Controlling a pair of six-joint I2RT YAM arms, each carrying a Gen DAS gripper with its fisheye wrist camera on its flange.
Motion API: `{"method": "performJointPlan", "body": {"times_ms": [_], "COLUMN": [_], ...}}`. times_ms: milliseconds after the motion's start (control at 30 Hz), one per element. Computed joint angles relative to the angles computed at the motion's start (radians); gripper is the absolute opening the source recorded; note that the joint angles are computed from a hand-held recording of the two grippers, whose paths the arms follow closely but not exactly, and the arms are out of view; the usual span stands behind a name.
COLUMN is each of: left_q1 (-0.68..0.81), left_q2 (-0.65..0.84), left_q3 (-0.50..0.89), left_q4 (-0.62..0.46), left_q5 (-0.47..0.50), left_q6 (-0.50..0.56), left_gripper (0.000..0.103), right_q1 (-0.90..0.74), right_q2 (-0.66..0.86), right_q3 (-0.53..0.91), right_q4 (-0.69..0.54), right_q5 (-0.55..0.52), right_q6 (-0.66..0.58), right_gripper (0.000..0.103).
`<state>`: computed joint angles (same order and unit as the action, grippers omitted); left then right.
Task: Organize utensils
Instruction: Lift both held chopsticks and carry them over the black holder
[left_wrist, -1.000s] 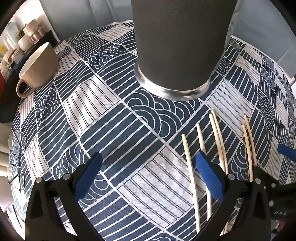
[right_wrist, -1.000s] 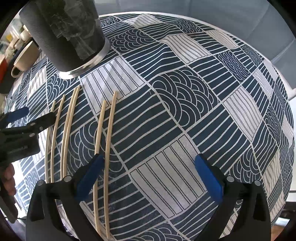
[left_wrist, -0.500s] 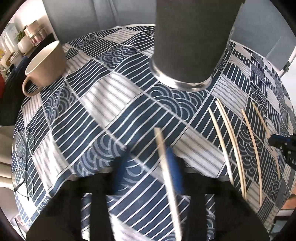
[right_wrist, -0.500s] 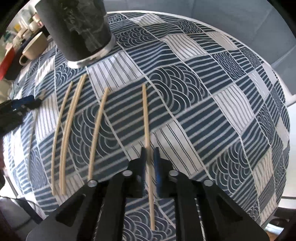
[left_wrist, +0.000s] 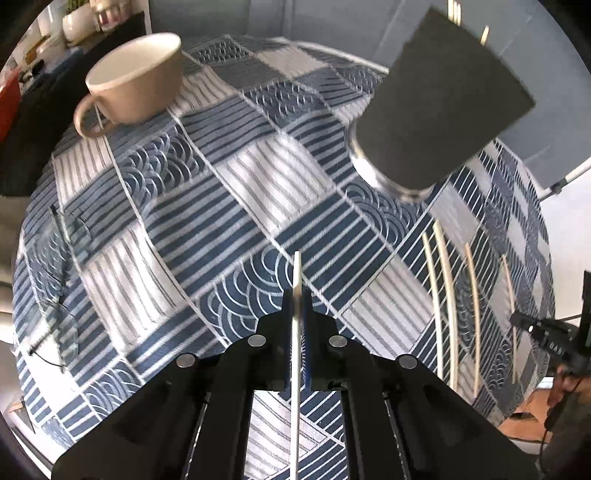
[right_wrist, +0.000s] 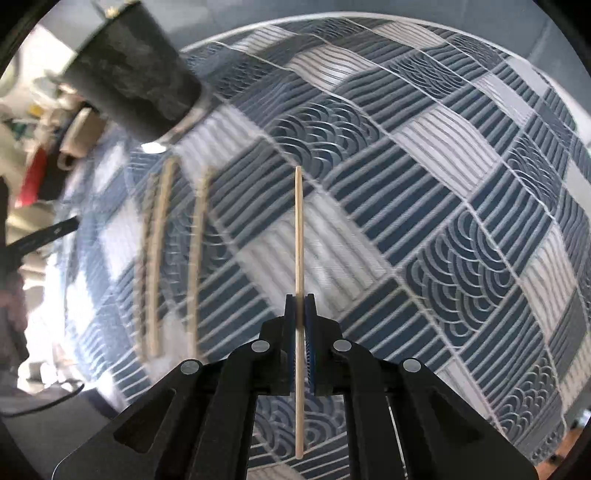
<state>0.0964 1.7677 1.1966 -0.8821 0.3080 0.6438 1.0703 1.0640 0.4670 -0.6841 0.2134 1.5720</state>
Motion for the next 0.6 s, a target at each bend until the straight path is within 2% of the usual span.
{"method": "performJointPlan", "body": {"times_ms": [167,267,333,467,600], "left_q1": [-0.001,-0.018,-0.033,-0.065,-0.107], "left_q2": [0.028,0.031,0.031,0.025,-0.011], "left_q3": [0.127,0.192,0.236,0.307,0.328], "left_q4": [-0.073,-0.086,-0.098,-0.114,-0.063], "left_q5": [0.045,0.064,0.076,0.092,0.076], "left_q6": [-0.027,-0.053,-0.069,-0.095,-0.116], "left_gripper": [0.004,0.004,0.004,0.004,0.005], "right_q1": [0.036,-0.024,-0.071,-0.168,-0.263], "right_q2": [-0.051,-0.059,0.011,-0.012,0.000], "right_q3": [0.000,0.019,0.075,0.180,0.285], "right_q4": [0.071,0.110,0.155,0.081,0.013], "right_q5": [0.067,0.071,0.067,0.050,0.037], "right_q6": [-0.019,-0.111,-0.179,-0.326,-0.469], "right_gripper": [0.004,0.004,0.004,0.004,0.005]}}
